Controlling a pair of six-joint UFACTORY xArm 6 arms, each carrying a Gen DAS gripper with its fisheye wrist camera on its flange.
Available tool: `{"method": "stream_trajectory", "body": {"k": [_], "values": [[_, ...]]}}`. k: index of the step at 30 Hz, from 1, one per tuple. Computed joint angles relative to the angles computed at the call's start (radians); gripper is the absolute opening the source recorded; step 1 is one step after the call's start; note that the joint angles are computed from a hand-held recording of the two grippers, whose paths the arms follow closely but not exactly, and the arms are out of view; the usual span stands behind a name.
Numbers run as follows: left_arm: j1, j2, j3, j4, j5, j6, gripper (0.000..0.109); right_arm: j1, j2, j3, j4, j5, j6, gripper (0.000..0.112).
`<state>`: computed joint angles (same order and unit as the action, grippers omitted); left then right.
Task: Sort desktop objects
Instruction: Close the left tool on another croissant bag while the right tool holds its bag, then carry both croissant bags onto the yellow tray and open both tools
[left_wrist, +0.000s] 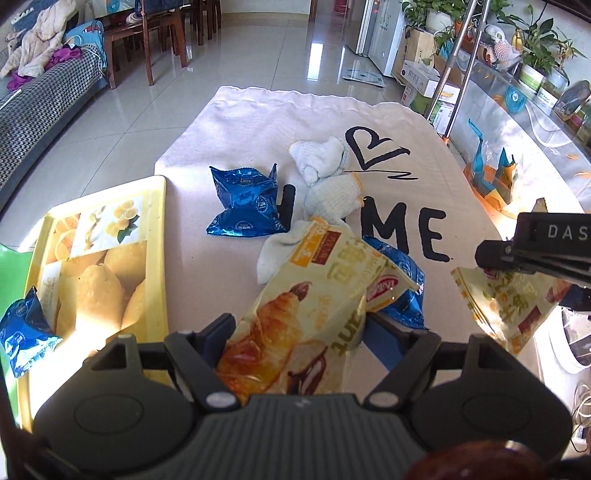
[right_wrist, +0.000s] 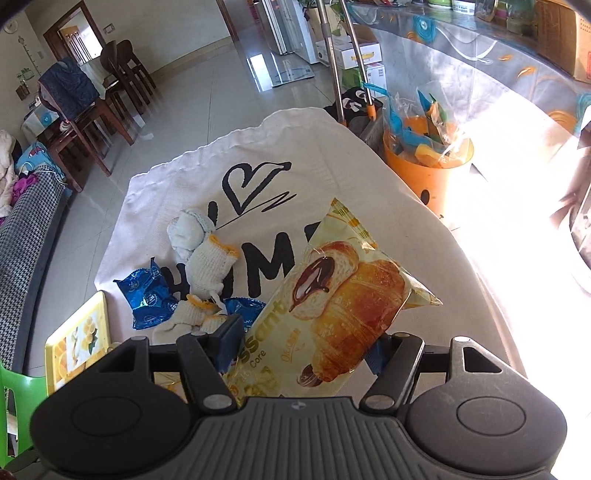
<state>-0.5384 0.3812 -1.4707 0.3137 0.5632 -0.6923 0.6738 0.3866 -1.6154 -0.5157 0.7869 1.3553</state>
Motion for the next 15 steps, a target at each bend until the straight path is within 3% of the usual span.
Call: {"method": "stream_trajectory", "body": {"k": [15], "values": [[0.03, -0.03, 0.021, 0.027, -0.007, -0.068, 0.077, 0.015, 0.036, -0.043, 0.022, 0.028, -0.017, 0.067]]}}
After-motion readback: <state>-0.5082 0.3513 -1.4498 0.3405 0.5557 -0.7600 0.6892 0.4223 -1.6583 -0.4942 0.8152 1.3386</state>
